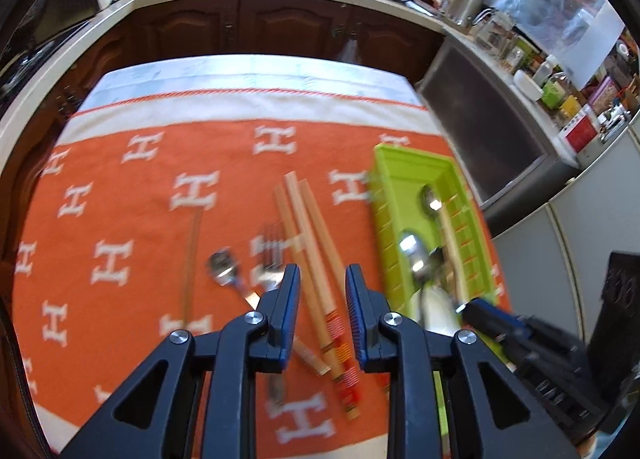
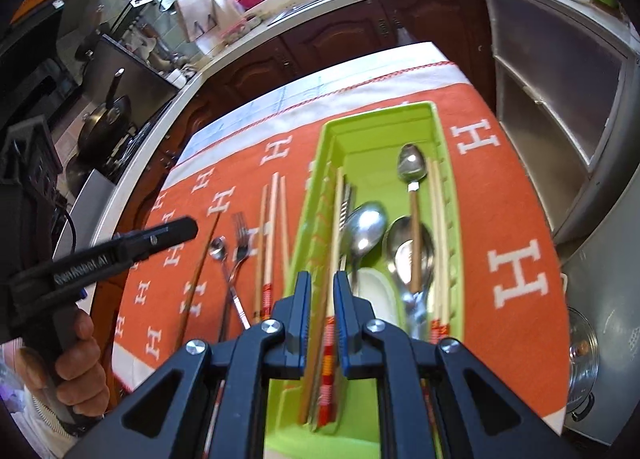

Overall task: Organize utensils
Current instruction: 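Grasp a wooden chopstick with the left tool while the right tool grasps a metal fork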

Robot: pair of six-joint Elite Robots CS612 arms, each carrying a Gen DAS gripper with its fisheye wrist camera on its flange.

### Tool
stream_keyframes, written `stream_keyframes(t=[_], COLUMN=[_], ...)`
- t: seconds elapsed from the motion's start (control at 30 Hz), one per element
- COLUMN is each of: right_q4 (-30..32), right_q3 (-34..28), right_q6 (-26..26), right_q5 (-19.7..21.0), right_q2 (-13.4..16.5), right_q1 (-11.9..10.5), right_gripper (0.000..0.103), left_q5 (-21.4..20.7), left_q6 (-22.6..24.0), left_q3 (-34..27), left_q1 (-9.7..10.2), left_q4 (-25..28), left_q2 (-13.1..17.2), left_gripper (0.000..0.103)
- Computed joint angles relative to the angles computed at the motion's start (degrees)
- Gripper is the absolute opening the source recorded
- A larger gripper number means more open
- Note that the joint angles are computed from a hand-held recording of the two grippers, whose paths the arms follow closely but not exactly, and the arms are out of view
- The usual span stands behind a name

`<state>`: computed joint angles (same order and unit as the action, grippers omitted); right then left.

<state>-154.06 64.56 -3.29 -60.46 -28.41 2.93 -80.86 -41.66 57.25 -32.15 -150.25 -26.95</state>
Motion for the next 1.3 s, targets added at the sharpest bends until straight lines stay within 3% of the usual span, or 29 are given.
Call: stream_keyframes(t=[0.27,0.47,0.7,0.97,1.3], right_q4=[1.7,4.9,11.0,18.8,28.0], right_q3=[1.7,0.5,-4.2,-12.6,-21.7], right_q6=[-2.9,-4.8,-4.0,2.0,8.4], right_q5=[1.4,2.7,3.6,3.8,3.4], right_q2=[-1.2,-0.8,1.6,5.9,10.8], right_q1=[1.3,2.6,4.0,4.8,5.7], right_gripper=[0.011,0.011,0.011,0.016,0.016], left_q5=[2.5,3.1,1.2,-1.5,2.8], left_q6=[-4.1,-6.5,-7.2,-5.1,-1.2], left_q3=[11.2,15.1,14.9,11.5,9.3], left_q1=[0.29,0.8,1.6,2.08,1.35], left_q4=[-2.9,-2.9,-1.7,0.5,0.9], left_q2=[-5.1,-6.4,-5.3,-2.4,-1.0], left_gripper=[0.022,0.022,0.022,0.022,0.029])
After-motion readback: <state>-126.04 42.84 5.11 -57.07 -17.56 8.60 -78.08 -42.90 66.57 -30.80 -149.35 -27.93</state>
